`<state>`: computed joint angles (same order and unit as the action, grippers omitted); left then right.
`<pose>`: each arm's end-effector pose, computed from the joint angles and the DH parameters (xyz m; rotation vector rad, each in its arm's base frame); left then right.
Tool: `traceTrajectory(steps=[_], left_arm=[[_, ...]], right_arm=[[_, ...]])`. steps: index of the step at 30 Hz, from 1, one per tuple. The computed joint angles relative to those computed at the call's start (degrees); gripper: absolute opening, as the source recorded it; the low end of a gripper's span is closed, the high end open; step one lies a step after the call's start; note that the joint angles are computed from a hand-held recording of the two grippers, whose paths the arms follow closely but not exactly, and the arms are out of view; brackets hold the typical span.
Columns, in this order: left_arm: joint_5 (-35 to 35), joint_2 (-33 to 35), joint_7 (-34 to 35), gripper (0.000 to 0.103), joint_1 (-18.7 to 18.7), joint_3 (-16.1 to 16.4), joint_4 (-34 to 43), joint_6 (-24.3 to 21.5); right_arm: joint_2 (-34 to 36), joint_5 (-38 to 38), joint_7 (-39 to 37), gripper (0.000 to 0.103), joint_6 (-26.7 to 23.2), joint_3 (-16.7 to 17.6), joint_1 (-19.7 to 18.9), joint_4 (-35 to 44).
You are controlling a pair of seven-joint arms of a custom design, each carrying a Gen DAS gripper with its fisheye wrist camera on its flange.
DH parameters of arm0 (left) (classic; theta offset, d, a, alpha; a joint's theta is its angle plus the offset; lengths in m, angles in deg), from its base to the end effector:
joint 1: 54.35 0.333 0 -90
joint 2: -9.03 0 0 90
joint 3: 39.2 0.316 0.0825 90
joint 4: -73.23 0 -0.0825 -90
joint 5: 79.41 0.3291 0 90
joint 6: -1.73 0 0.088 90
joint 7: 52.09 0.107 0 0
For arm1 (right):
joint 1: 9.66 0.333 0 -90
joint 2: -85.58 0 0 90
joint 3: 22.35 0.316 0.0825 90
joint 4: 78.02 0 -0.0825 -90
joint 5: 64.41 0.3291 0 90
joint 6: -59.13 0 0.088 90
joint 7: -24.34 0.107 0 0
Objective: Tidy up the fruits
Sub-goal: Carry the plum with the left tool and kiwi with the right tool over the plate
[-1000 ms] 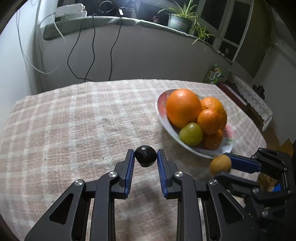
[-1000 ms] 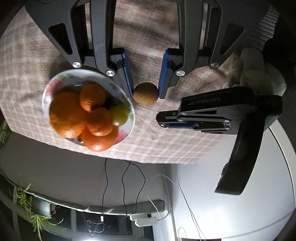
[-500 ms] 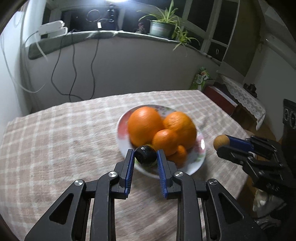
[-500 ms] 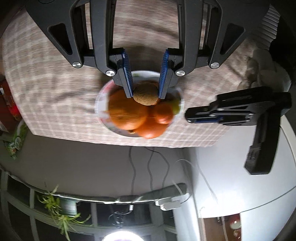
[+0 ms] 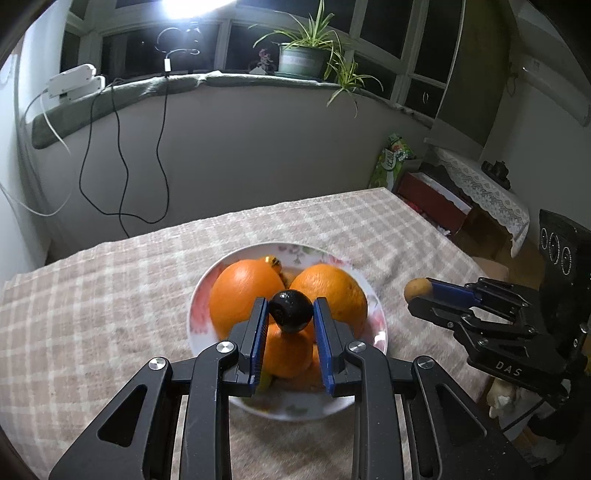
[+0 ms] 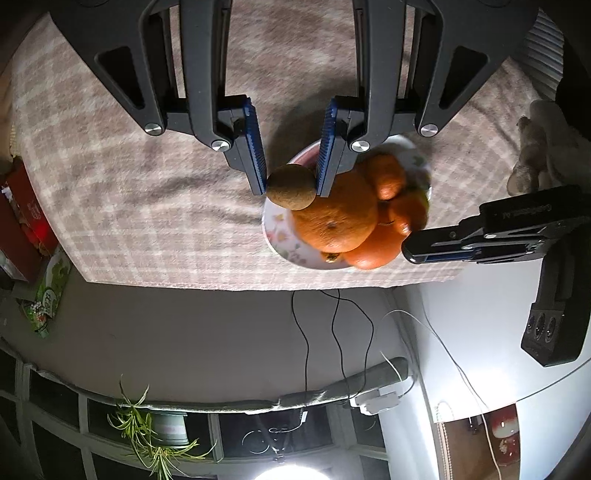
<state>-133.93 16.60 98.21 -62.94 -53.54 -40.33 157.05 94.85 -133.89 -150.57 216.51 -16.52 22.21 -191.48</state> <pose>0.5407 -0.1908 0.4854 -1.1758 2.4442 -1.1914 0.4321 0.3777 0.4642 -1.6424 1.6326 -0.6293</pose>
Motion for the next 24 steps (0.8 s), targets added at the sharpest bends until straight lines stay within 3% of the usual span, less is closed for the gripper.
traceTrajectory(steps=[10, 24], left_arm=[[6.76, 3.91, -7.02, 0.023, -0.7, -0.44, 4.58, 1.28], [15.07, 9.3, -15.27, 0.023, -0.21, -1.9, 10.75, 0.53]], right_arm=[[2.76, 1.12, -2.71, 0.029, 4.55, -2.0, -1.98, 1.9], [5.68, 2.7, -5.6, 0.029, 9.43, -4.58, -1.55, 3.59]])
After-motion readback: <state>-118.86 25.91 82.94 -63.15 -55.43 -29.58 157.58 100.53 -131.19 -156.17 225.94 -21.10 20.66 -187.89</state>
